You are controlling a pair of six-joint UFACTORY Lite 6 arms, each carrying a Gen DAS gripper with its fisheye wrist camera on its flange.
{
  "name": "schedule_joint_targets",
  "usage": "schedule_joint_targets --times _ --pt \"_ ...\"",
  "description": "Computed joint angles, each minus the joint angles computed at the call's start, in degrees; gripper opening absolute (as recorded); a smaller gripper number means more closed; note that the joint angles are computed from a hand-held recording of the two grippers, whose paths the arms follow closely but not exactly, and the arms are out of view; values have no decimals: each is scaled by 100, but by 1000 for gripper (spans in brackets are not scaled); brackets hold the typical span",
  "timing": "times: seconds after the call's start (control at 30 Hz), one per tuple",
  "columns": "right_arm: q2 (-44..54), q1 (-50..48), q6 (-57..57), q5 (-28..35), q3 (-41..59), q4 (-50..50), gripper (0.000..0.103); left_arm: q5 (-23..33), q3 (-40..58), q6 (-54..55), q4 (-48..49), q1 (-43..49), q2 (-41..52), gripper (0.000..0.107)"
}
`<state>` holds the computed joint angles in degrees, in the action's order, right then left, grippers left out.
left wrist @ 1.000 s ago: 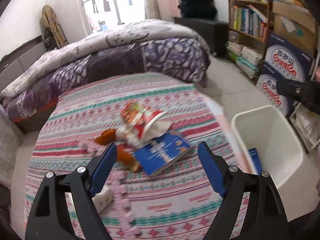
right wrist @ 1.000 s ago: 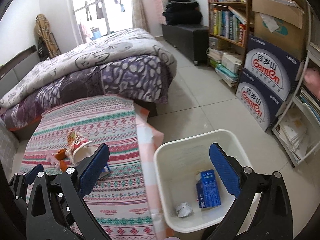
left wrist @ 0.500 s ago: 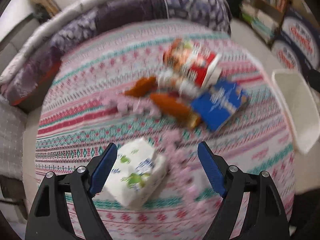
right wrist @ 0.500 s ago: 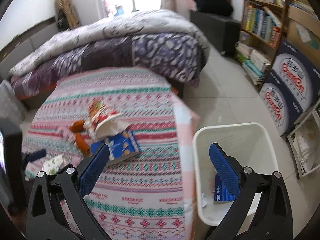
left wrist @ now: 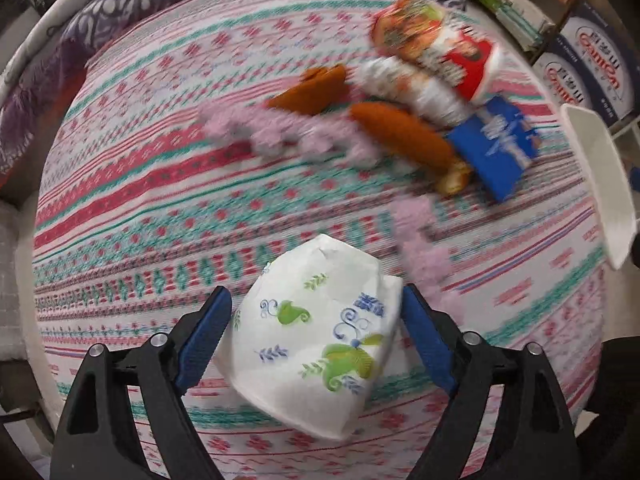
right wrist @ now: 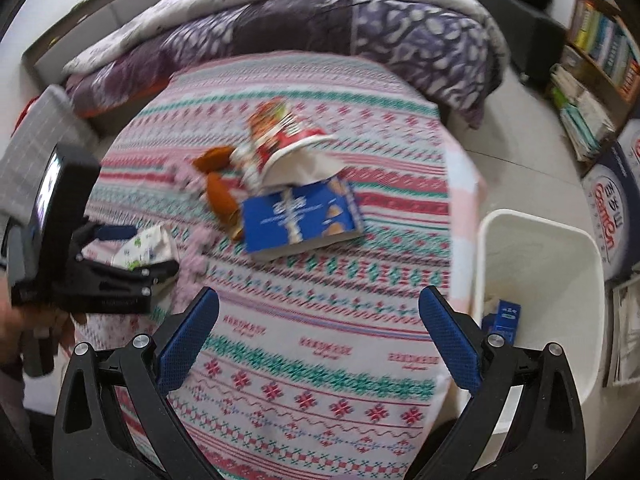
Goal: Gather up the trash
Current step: 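Reach the left tool to the white paper cup and grasp it, then grasp the pink fuzzy strip with the right tool while the left tool holds the cup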
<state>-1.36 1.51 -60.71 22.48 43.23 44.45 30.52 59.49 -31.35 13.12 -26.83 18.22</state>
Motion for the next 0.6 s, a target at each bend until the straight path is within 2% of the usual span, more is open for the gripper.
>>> schedule_joint_targets --times 0.03,0.07,0.1,0.13,0.27,0.4,0.6 --pt "1 37 2 -17 -18 -30 96 74 -43 -164 228 66 95 86" --pt "2 103 51 -48 -38 -83 96 -92 -222 -216 216 141 28 86" --pt "2 183 133 -84 -62 -160 96 -380 -456 -71 -36 298 -118 84" --pt "20 204 148 -99 -61 -173 96 -430 -538 177 -291 441 -217 80" --pt "169 274 224 11 16 -108 96 -498 -866 388 -526 695 -584 74" --pt "398 549 308 118 36 75 96 -483 -1259 14 -177 858 -1132 71" --pt "697 1667 641 -694 -163 320 96 -407 -1753 -839 193 1277 -2366 72"
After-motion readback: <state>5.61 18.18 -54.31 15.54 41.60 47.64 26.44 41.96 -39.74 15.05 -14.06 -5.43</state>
